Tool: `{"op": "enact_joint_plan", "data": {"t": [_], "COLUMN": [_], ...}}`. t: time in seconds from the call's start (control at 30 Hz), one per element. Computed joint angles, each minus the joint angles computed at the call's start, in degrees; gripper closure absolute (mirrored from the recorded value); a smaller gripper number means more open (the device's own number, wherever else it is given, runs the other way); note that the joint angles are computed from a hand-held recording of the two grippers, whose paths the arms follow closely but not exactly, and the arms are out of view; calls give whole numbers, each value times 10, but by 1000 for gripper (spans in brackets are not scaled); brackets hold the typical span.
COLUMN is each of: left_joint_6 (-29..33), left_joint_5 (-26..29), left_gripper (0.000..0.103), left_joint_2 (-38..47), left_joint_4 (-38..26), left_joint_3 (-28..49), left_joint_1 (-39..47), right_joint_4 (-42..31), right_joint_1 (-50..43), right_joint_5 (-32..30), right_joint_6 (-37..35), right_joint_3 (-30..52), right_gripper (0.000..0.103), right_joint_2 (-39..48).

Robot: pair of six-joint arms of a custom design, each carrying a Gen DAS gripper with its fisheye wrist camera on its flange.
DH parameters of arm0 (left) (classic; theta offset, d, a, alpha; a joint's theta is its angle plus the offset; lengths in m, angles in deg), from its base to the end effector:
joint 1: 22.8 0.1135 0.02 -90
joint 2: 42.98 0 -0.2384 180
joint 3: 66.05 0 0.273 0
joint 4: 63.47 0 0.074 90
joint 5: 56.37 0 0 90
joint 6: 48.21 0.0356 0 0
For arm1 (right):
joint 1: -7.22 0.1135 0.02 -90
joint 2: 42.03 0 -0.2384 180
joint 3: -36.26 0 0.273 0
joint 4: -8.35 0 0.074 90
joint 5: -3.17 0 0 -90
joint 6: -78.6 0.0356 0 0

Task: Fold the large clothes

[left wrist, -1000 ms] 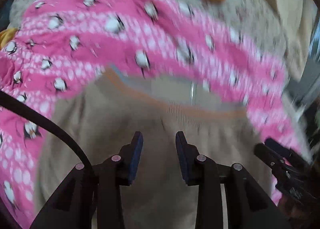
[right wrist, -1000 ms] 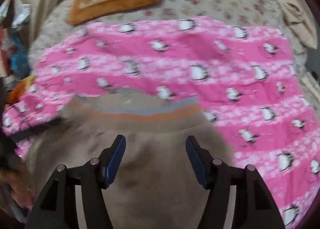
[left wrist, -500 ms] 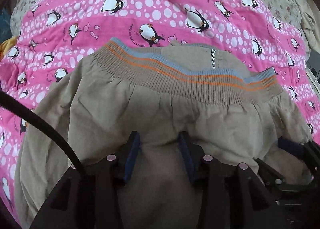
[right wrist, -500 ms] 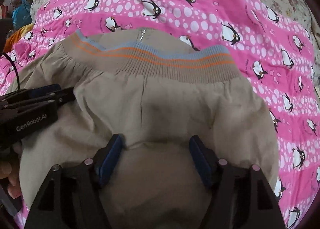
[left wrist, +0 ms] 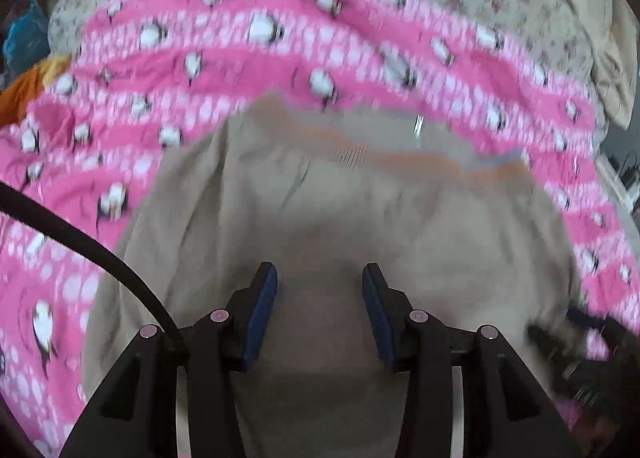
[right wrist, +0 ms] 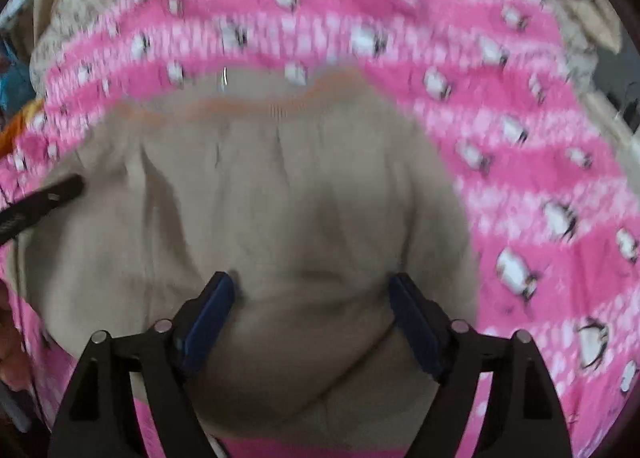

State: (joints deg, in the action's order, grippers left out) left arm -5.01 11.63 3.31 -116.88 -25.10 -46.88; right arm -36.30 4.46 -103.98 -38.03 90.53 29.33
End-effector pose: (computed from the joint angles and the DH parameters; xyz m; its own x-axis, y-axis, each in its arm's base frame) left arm 0.1721 -0.0623 0.1689 -0.6807 -0.4361 -0.5886 -0.4315 0.8880 -0.1589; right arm 0.2561 -0.0018 0.1640 -0.7446 -0.3929 -0.5397 -0.4779 0.8782 0.0200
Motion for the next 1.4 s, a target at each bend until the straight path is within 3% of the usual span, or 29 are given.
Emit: {"op": "enact_joint_plan", "data": {"t": [0.07,0.13,0.2,0.3,0.37,0.43,0.53,0.6,0.8,1.33,1.4], "left_joint_6": [-22,-58,-152,-286,-346,-393,-396,-401,-386,-415,-468], "left_joint_5": [-31,-85,-142,-143,-129,-144,-150,-150,-140,-164,-167], "left_gripper": [80,80,77,68,63,58,49,48,45,39,40], "left_joint_2": [-63,-101,-102,-103,-94,-24,61,67,49,51,36], "left_joint_4": [-33,-89,-176,-236,-238,-229,-212,-210,-207,-204,-237], "left_joint_3": [-20,-19,-7,-27,-45,-34,-6,-5,-10,-21,-16], "left_joint_1": [-34,-97,-188,-273,-305,-341,-347,-344,-331,-353,-396], "right_joint_4": [-10,-41,-87,-162,-203,-229,-216,-196,-160,-132,-132], "right_joint_1": [-22,-73,-133,-209,-236,-236,-191,-148,-102,-107,-108], "right_joint_5": [-16,-73,-130,-183,-180,-162,-103,-51,-3,-22,-22], "right_joint_6": [-5,-29,-69,-134,-161,-181,-170,-150,-114,-133,-134], "right_joint_3": [-14,-27,-41,-65,-82,-98,-119,-134,-185,-202,-203], "right_gripper": [20,20,20,20,20,20,20,20,1,1,1], "right_joint_2": [-55,-120,-176,-245,-278,-289,-263,-236,-294,-293,-296]}}
